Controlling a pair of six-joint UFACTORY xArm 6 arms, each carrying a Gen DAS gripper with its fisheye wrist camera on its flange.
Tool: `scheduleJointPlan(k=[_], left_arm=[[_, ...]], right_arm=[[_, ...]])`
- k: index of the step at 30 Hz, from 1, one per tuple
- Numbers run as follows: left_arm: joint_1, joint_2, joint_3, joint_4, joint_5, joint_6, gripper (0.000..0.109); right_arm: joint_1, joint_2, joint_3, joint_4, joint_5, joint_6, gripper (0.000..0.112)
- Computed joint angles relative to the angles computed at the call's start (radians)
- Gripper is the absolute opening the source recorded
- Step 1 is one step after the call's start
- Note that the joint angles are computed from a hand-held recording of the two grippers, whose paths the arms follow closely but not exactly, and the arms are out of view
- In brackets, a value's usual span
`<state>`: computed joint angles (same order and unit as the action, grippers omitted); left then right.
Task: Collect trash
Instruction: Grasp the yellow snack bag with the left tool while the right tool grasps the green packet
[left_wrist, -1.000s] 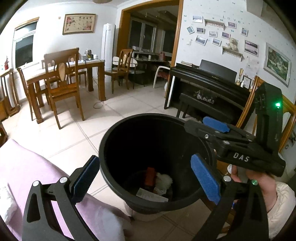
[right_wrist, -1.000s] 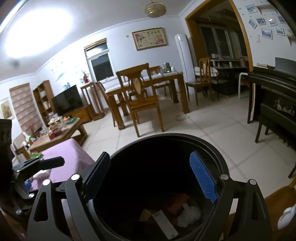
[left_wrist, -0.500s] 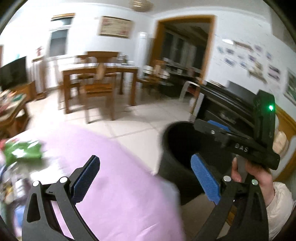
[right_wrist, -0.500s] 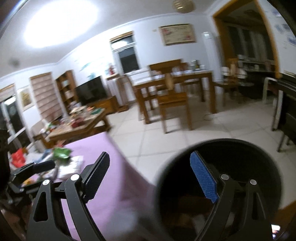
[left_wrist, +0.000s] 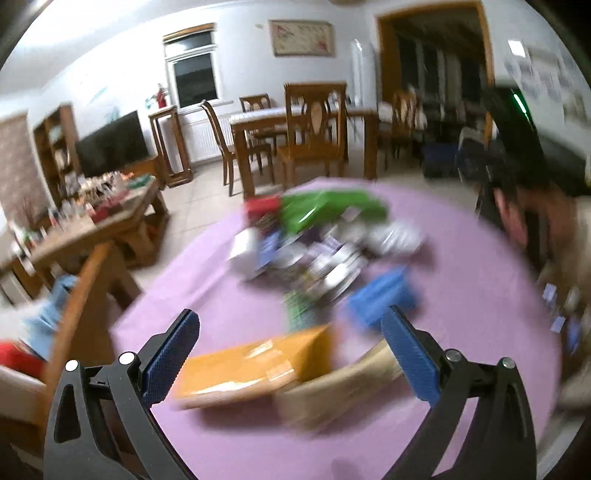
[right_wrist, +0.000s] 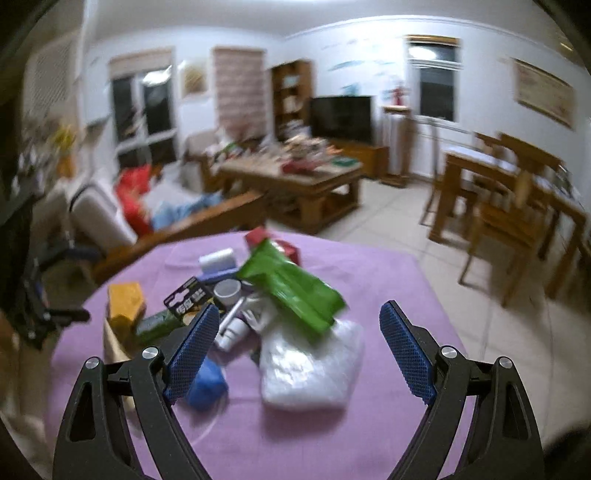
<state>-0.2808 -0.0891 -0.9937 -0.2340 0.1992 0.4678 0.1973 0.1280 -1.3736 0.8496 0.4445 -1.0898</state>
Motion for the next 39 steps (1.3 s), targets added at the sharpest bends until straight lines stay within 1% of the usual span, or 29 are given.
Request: scheduleJointPlan(k=[1, 4, 6, 7, 9, 11, 12, 13, 14, 15, 16, 17, 18, 20, 21, 22, 23, 24, 25, 27, 28, 29, 30, 32, 34, 35, 37, 38, 39], left_arm=[[0.019, -0.006, 0.01, -0.057, 0.016, 0.095, 0.098], [0.076, 0.017, -0.026, -0.198, 0.117, 0.339, 0.098], [0.096, 0.026, -0.042, -0.267, 0.164, 0.464, 0.098], [0.108, 0.042, -0.067, -0.319, 0.203, 0.558, 0.098], [0.128, 0.062, -0.089, -0.371, 0.245, 0.678, 0.098], [0.139, 0.084, -0.106, -0.366, 0.27, 0.729, 0.098], [0.142, 0.101, -0.117, -0.349, 0.275, 0.738, 0.098], [0.143, 0.126, -0.14, -0.318, 0.285, 0.733, 0.098], [0.146, 0.142, -0.156, -0.31, 0.296, 0.739, 0.097], [0.148, 0.159, -0.173, -0.31, 0.308, 0.749, 0.097], [0.15, 0.18, -0.199, -0.313, 0.336, 0.754, 0.097], [0.151, 0.195, -0.219, -0.307, 0.363, 0.749, 0.094], [0.149, 0.21, -0.237, -0.295, 0.391, 0.745, 0.09], [0.141, 0.221, -0.244, -0.263, 0.402, 0.737, 0.08], [0.142, 0.221, -0.249, -0.289, 0.415, 0.75, 0.071], [0.143, 0.227, -0.262, -0.287, 0.44, 0.735, 0.065], [0.143, 0.225, -0.265, -0.299, 0.454, 0.732, 0.056], [0.142, 0.224, -0.264, -0.297, 0.457, 0.717, 0.049], [0.139, 0.219, -0.258, -0.299, 0.452, 0.698, 0.046], [0.133, 0.205, -0.238, -0.296, 0.429, 0.663, 0.036], [0.131, 0.193, -0.223, -0.303, 0.415, 0.638, 0.035], [0.134, 0.194, -0.229, -0.316, 0.422, 0.625, 0.031], [0.138, 0.187, -0.226, -0.341, 0.432, 0.613, 0.028], [0.141, 0.159, -0.205, -0.406, 0.421, 0.59, 0.026], [0.144, 0.122, -0.18, -0.474, 0.415, 0.566, 0.026], [0.141, 0.101, -0.164, -0.494, 0.4, 0.552, 0.026], [0.131, 0.059, -0.131, -0.548, 0.361, 0.518, 0.026], [0.126, 0.057, -0.134, -0.563, 0.356, 0.501, 0.026], [0.117, 0.045, -0.129, -0.546, 0.343, 0.452, 0.026]], right_arm=[[0.011, 0.062, -0.077, -0.076, 0.027, 0.039, 0.087], [0.019, 0.194, -0.241, -0.226, 0.106, 0.1, 0.087], [0.028, 0.321, -0.417, -0.36, 0.198, 0.168, 0.087], [0.028, 0.374, -0.493, -0.408, 0.245, 0.19, 0.087], [0.031, 0.461, -0.621, -0.468, 0.325, 0.217, 0.087], [0.035, 0.548, -0.759, -0.495, 0.424, 0.229, 0.083], [0.034, 0.573, -0.797, -0.505, 0.454, 0.234, 0.079], [0.038, 0.606, -0.852, -0.527, 0.493, 0.257, 0.07], [0.036, 0.616, -0.864, -0.536, 0.51, 0.265, 0.063], [0.037, 0.641, -0.905, -0.543, 0.544, 0.285, 0.059], [0.038, 0.645, -0.909, -0.537, 0.554, 0.296, 0.056], [0.037, 0.624, -0.871, -0.524, 0.549, 0.291, 0.056], [0.039, 0.619, -0.86, -0.521, 0.544, 0.294, 0.054], [0.04, 0.603, -0.834, -0.514, 0.538, 0.31, 0.049], [0.041, 0.587, -0.812, -0.502, 0.531, 0.317, 0.047], [0.04, 0.568, -0.784, -0.488, 0.522, 0.318, 0.044], [0.037, 0.56, -0.77, -0.475, 0.519, 0.318, 0.041], [0.036, 0.534, -0.729, -0.459, 0.501, 0.317, 0.039], [0.033, 0.5, -0.679, -0.439, 0.48, 0.313, 0.038], [0.03, 0.455, -0.615, -0.399, 0.456, 0.312, 0.037], [0.028, 0.429, -0.58, -0.379, 0.443, 0.308, 0.037], [0.025, 0.392, -0.529, -0.34, 0.426, 0.297, 0.036], [0.022, 0.357, -0.482, -0.3, 0.408, 0.284, 0.036], [0.015, 0.291, -0.399, -0.214, 0.384, 0.252, 0.035], [0.006, 0.219, -0.311, -0.111, 0.362, 0.208, 0.035], [-0.004, 0.17, -0.25, -0.037, 0.354, 0.178, 0.035], [-0.028, 0.104, -0.173, 0.069, 0.363, 0.135, 0.035], [-0.038, 0.078, -0.143, 0.105, 0.366, 0.12, 0.035], [-0.051, 0.042, -0.098, 0.149, 0.371, 0.1, 0.035]])
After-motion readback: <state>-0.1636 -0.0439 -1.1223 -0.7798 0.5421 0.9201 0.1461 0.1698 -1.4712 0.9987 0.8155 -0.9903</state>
